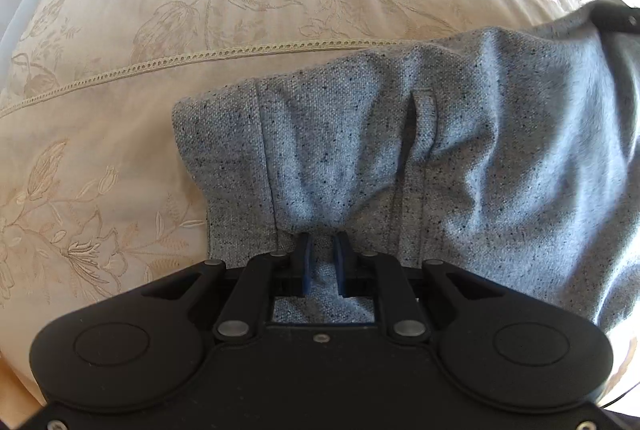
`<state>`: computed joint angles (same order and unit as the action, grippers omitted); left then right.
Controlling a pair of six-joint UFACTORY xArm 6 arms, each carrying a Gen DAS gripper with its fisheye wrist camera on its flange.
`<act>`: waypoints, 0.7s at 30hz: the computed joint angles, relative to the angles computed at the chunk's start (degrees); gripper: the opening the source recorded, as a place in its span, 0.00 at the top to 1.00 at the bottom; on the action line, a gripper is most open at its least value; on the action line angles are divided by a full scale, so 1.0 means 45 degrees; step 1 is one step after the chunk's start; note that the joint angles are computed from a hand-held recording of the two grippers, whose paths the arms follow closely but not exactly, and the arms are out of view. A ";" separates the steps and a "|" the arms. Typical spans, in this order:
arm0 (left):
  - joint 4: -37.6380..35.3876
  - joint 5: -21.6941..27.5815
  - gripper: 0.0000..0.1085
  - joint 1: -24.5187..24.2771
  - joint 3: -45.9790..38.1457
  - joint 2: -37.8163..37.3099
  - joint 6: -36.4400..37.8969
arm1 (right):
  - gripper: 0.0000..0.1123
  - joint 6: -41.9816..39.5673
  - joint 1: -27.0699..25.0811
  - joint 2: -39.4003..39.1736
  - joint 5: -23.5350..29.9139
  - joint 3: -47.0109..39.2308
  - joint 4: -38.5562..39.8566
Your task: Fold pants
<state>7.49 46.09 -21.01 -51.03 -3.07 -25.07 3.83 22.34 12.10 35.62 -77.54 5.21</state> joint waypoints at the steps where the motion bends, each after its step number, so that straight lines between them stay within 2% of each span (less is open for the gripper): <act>1: 0.0009 -0.0062 0.81 0.0003 0.0051 -0.0027 0.0008 | 0.96 0.0004 -0.0078 0.0353 0.0166 -0.0351 0.0162; 7: 0.0318 -0.0261 0.81 -0.0106 0.0380 -0.0249 -0.0156 | 0.95 0.0287 -0.0169 0.1953 0.0968 -0.1572 -0.0207; 9: 0.0470 -0.0076 0.81 -0.0200 0.0242 -0.0239 -0.0115 | 0.90 0.0570 -0.0132 0.2241 0.1157 -0.1955 -0.0477; 11: 0.0693 0.0140 0.80 -0.0310 0.0152 -0.0345 0.0006 | 0.72 0.1135 -0.0261 0.2030 0.0816 -0.1825 -0.0808; 13: 0.1101 0.0469 0.79 -0.0469 0.0104 -0.0692 -0.0155 | 0.70 0.1583 -0.0464 0.1293 0.0058 -0.1065 -0.0971; 16: 0.1672 0.0562 0.80 -0.0798 0.0163 -0.1375 -0.0382 | 0.68 0.1644 -0.0769 -0.0316 -0.0264 0.0479 -0.0413; 21: 0.1279 -0.0075 0.77 -0.1437 0.0116 -0.1442 0.0094 | 0.67 0.0950 -0.0410 -0.3187 0.1155 0.3660 0.0733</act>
<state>13.25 45.76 -27.48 -50.51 -9.56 -24.65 8.11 20.50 -2.25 40.82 -61.07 8.51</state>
